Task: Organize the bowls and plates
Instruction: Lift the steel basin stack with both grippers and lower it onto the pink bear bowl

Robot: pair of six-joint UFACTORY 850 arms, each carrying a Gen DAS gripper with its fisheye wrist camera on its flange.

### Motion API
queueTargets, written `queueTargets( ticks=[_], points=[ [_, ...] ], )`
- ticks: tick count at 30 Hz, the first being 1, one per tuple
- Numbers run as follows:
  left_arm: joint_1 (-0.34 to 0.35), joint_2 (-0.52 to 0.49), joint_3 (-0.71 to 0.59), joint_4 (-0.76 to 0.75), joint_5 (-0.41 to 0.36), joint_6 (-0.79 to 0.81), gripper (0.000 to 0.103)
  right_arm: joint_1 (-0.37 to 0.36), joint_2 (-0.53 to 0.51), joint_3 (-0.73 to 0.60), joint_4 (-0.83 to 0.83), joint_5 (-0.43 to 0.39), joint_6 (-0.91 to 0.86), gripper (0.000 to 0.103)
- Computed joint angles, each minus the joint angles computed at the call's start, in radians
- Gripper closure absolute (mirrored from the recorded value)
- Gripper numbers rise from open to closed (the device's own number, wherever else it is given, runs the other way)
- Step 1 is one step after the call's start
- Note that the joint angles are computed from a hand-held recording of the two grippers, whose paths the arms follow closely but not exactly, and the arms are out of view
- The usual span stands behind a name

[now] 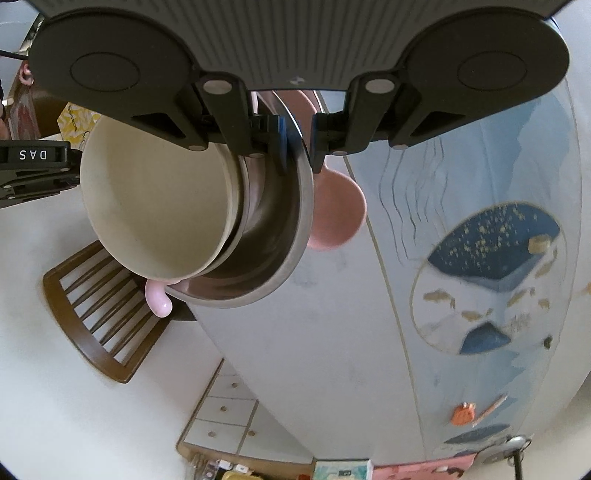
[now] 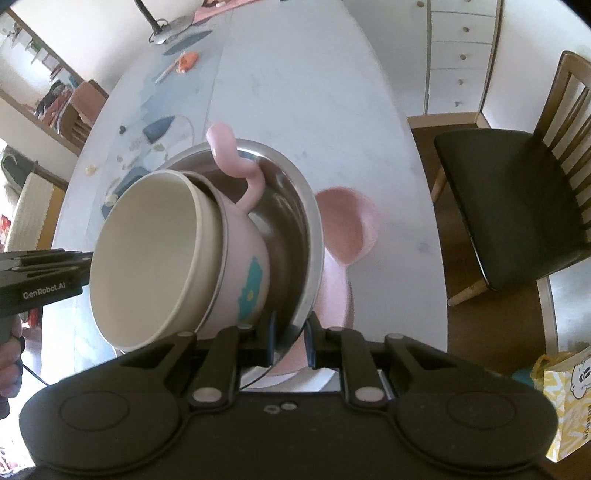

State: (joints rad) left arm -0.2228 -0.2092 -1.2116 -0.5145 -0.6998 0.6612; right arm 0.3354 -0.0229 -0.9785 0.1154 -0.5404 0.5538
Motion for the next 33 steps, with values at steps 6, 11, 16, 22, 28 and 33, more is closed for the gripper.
queueTargets(
  ticks=[6, 11, 16, 22, 28, 33],
  points=[
    [-0.014, 0.01, 0.036, 0.03, 0.032, -0.05, 0.092, -0.021, -0.009, 0.014, 0.07, -0.007, -0.111, 0.087],
    [-0.023, 0.02, 0.063, 0.052, 0.064, -0.081, 0.092, -0.025, -0.02, 0.015, 0.073, -0.002, -0.152, 0.087],
    [-0.026, 0.014, 0.063, 0.062, 0.08, -0.106, 0.091, -0.024, -0.03, 0.012, 0.061, 0.01, -0.153, 0.087],
    [-0.035, 0.012, 0.067, 0.081, 0.087, -0.124, 0.091, -0.023, -0.039, 0.012, 0.057, 0.009, -0.152, 0.087],
    [-0.039, -0.003, 0.064, 0.087, 0.091, -0.134, 0.091, -0.02, -0.053, 0.009, 0.061, 0.008, -0.142, 0.086],
    [-0.039, -0.008, 0.061, 0.081, 0.092, -0.127, 0.091, -0.021, -0.062, 0.005, 0.072, 0.009, -0.145, 0.086]
  ],
)
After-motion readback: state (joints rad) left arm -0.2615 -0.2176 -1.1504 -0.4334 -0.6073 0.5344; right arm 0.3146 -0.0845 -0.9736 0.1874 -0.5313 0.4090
